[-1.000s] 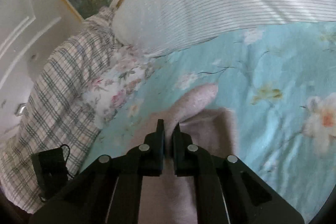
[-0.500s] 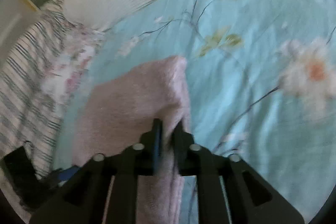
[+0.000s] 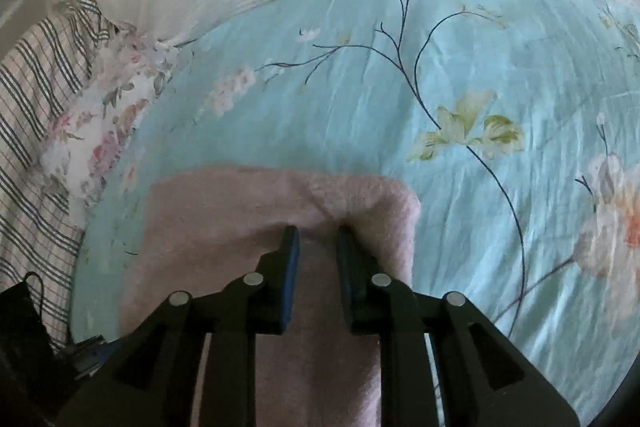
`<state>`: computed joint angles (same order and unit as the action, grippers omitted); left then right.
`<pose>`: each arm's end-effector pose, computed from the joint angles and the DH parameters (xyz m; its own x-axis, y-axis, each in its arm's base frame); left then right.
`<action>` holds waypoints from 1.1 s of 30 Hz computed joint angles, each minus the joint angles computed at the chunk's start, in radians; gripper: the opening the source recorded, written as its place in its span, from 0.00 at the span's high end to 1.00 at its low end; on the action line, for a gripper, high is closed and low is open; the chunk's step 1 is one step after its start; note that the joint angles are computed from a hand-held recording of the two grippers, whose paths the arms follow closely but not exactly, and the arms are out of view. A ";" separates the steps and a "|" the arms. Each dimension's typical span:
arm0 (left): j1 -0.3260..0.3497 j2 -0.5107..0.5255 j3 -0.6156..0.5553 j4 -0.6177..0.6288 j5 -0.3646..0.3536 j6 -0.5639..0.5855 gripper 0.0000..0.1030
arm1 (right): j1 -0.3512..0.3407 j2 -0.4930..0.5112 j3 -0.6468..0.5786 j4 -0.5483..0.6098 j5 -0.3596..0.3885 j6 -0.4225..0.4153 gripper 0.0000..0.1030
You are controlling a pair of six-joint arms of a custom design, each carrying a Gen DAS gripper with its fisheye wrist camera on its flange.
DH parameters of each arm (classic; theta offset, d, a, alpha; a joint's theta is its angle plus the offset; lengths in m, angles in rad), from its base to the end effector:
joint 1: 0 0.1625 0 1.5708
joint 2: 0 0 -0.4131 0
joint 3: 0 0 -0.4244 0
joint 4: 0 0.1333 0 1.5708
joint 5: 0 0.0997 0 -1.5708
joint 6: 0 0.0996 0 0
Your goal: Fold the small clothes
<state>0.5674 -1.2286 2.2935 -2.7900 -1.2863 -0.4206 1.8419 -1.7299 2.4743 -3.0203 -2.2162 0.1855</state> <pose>-0.2991 -0.3819 0.1013 -0.8443 0.5009 -0.1904 0.5352 0.8058 -0.2535 0.1709 -0.3409 0.2869 -0.8967 0.2942 0.3307 -0.0392 0.6913 -0.7215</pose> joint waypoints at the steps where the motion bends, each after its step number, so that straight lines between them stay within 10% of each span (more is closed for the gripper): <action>1: -0.007 -0.013 0.010 -0.004 0.003 0.000 0.49 | 0.026 -0.020 0.012 -0.008 -0.007 -0.002 0.78; 11: -0.186 -0.271 0.221 0.033 0.055 -0.087 0.51 | 0.380 -0.145 0.161 0.069 -0.078 0.245 0.78; 17: -0.268 -0.405 0.320 0.086 0.033 -0.112 0.51 | 0.458 -0.174 0.276 0.100 -0.135 0.410 0.78; 19: -0.268 -0.385 0.328 0.108 0.019 -0.111 0.66 | 0.452 -0.208 0.304 0.199 -0.198 0.479 0.78; 26: -0.265 -0.325 0.333 0.111 0.029 -0.126 0.73 | 0.512 -0.250 0.308 0.178 -0.237 0.511 0.83; 33: -0.301 -0.313 0.335 0.125 0.063 -0.152 0.71 | 0.444 -0.087 0.234 -0.055 -0.232 0.281 0.83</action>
